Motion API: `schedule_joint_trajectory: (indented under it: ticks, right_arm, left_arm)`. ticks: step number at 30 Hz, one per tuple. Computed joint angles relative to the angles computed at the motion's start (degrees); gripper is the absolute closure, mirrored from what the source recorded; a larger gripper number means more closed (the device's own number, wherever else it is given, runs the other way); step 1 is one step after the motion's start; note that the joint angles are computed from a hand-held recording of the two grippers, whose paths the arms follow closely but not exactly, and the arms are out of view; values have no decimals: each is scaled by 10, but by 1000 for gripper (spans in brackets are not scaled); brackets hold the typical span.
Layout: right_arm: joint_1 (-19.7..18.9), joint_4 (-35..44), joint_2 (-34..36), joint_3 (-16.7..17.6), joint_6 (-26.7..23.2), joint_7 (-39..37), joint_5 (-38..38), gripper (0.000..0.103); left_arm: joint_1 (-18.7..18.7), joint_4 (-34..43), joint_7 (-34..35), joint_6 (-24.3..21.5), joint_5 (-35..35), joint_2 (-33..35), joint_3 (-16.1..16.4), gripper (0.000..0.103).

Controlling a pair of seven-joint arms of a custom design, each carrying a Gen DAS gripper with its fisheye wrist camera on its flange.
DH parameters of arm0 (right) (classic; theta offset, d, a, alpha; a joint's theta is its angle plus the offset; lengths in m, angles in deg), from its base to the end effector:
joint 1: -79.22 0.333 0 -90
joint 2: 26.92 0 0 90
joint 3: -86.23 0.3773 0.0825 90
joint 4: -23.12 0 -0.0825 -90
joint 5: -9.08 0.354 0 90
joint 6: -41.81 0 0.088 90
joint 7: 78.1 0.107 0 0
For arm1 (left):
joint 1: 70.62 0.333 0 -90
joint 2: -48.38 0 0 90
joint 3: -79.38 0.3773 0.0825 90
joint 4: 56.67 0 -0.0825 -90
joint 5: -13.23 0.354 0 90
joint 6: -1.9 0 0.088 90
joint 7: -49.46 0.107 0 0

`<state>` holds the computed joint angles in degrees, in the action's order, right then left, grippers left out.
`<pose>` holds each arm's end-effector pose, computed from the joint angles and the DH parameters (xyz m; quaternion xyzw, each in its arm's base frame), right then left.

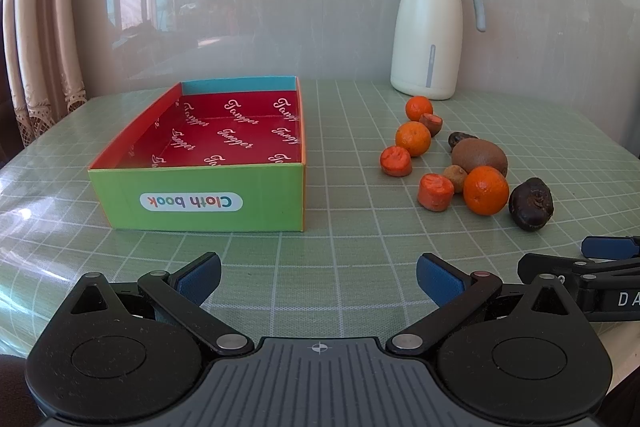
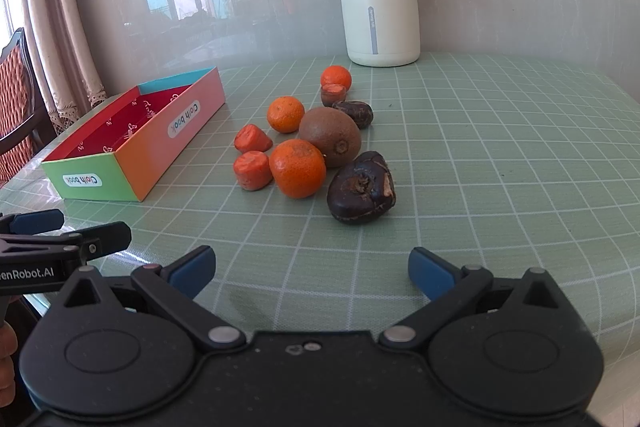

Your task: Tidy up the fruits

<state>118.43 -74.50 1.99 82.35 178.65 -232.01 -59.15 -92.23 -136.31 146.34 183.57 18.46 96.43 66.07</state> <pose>0.5691 0.4028 0.3949 -0.4419 0.7829 -0.3356 0.2813 0.6927 -0.4075 0.3921 -0.3905 0.7947 -0.4171 0.2048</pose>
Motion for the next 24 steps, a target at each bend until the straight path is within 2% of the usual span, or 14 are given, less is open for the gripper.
schedule_joint_trajectory:
  ticks: [19, 24]
  right_arm:
    - [3, -10, -10, 1, -9, 21, -14, 0]
    - [2, -19, -17, 4, -13, 45, -28, 0]
  left_arm:
    - [-6, -8, -4, 18, 4, -2, 7, 0]
    - [-1, -10, 2, 21, 8, -2, -3, 0]
